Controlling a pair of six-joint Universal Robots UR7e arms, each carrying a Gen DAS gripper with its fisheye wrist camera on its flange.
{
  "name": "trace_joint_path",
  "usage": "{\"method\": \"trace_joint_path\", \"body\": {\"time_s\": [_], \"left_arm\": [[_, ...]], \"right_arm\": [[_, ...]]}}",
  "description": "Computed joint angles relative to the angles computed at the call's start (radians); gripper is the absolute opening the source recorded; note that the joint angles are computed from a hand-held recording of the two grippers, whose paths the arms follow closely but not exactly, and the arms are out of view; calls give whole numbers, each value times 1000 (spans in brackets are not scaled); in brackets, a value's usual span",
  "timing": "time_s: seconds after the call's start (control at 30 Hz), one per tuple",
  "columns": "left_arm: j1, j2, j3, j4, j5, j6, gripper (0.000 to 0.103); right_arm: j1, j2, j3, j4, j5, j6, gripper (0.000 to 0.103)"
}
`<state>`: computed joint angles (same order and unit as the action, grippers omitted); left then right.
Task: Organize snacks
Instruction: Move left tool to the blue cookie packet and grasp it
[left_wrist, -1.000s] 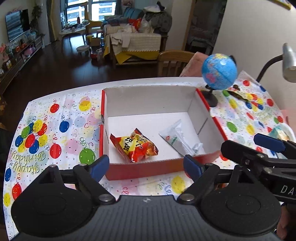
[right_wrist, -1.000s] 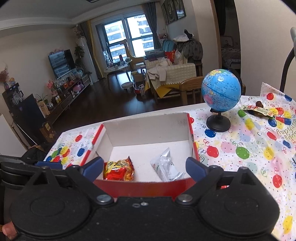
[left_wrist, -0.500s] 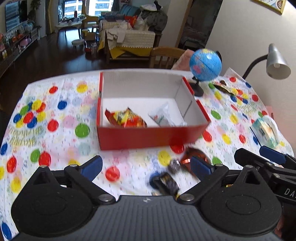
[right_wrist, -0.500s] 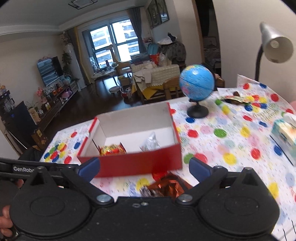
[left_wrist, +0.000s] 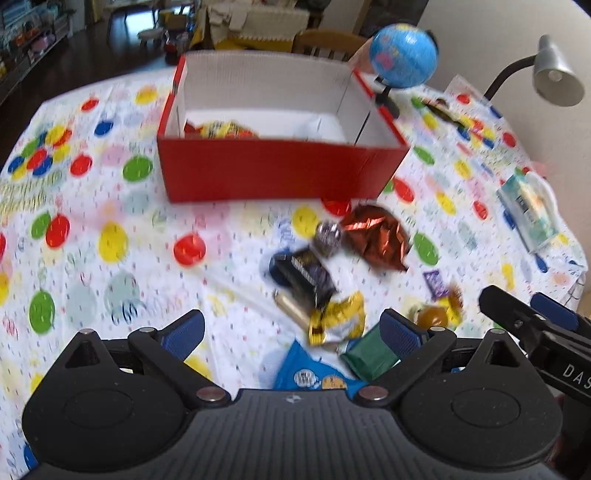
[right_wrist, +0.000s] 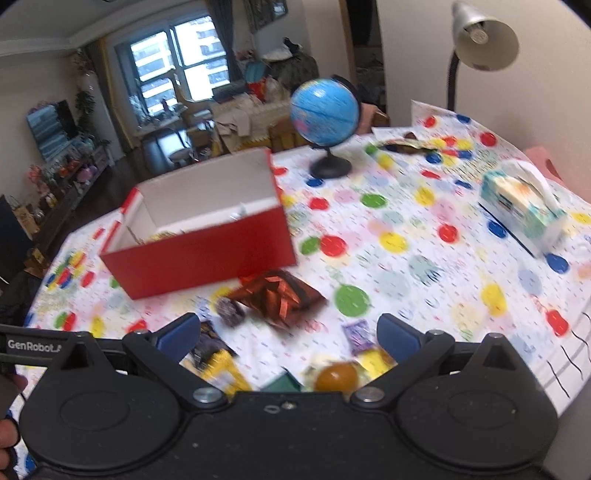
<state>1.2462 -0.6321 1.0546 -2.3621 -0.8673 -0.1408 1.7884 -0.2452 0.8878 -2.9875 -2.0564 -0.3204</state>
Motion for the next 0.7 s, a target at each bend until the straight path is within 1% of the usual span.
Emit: {"method": "trace_joint_path", "body": {"time_s": [0.07, 0.2, 0.4, 0.43, 0.5, 0.63, 0.7], "left_arm": [[3, 12, -15, 48, 14, -61, 102], [14, 30, -32, 119, 4, -173, 102], [30, 61, -67, 275, -5, -373, 102], [31, 65, -71, 291, -1, -401, 101], [34, 71, -73, 313, -6, -451, 101], [40, 79, -73, 326, -30, -505, 101], [41, 82, -71, 320, -41, -526, 101]], "right_arm": [[-9, -6, 13, 10, -18, 9, 101], [-31, -8, 20, 30, -38, 14, 100], [-66, -8, 16, 107, -45, 28, 96], [-70, -5, 8, 124, -45, 29, 93], [-78, 2, -7, 145, -38, 25, 90], [-88, 23, -54, 206, -15, 22, 84], [-89, 38, -81, 230, -10, 17, 83]]}}
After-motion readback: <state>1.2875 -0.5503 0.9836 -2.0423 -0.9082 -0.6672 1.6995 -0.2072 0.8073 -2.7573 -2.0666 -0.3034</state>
